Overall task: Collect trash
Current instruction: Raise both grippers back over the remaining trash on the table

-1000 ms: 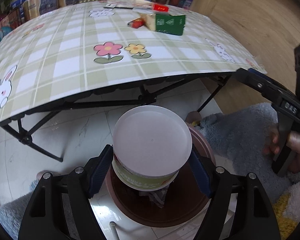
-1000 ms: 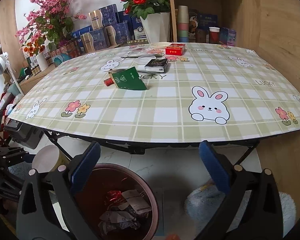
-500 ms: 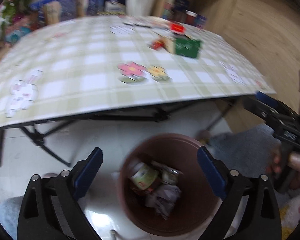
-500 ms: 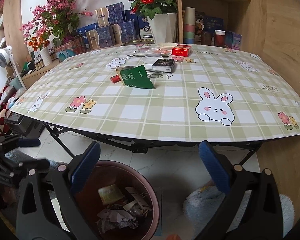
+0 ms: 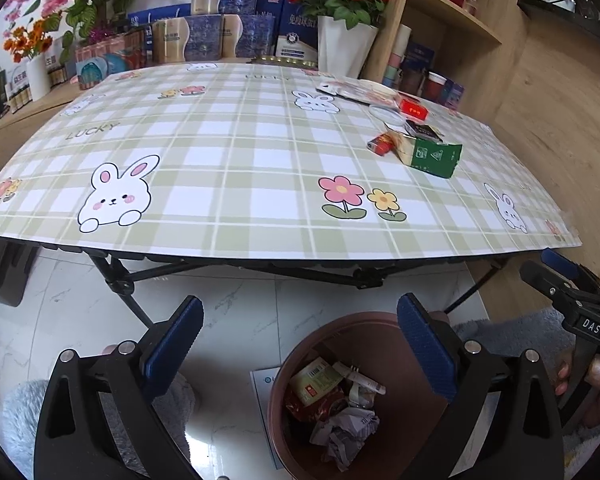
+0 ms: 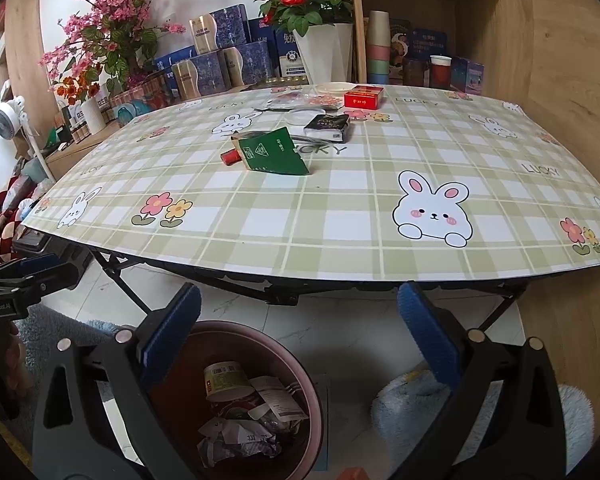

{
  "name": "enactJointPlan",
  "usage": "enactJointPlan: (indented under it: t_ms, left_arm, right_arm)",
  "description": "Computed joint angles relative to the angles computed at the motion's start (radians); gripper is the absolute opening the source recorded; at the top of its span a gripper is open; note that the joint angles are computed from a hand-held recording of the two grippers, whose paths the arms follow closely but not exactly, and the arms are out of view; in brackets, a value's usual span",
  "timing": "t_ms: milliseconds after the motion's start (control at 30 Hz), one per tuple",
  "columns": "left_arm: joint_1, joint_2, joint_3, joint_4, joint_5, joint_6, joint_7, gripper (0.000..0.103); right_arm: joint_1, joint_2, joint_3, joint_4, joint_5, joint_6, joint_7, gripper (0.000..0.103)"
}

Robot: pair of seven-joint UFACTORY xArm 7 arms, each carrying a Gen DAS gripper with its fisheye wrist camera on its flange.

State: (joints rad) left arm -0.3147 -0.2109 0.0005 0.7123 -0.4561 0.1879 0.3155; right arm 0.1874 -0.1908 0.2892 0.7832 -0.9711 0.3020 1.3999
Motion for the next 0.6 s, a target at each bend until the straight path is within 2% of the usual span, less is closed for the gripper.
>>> enactJointPlan:
  t_ms: [133,200,267,367,500,600]
  left_arm:
    - [0.000,-0.004,0.005,0.000,-0.003,-0.002,0.001,0.095]
    - [-0.019,-0.006,0.030,0.012,-0.045,0.010,0.034,0.095]
    - [-0.049,0.001,0.068,0.046,-0.127,0.049,0.108,0.095]
    - [-0.019,0.028,0.050,0.112,-0.142,0.116,0.140,0.095]
    - [0.007,0.099,0.023,0.268,-0.181,0.196,0.237,0.095]
    - [0.029,0.171,-0.013,0.398,-0.199,0.248,0.292,0.095]
  right_arm:
    - [-0.008,-0.009,-0.006,-0.006,0.002,-0.016,0.014,0.097]
    - [-0.019,-0.016,-0.015,-0.011,0.015,-0.044,0.019,0.097]
    - [-0.029,-0.022,-0.023,-0.015,0.047,-0.067,0.008,0.097]
    - [-0.052,-0.020,-0.028,-0.006,0.092,-0.096,-0.037,0.097]
    - [-0.065,0.008,-0.054,0.056,0.145,-0.101,-0.216,0.097]
    - [-0.062,0.028,-0.099,0.081,0.259,-0.142,-0.356,0.097]
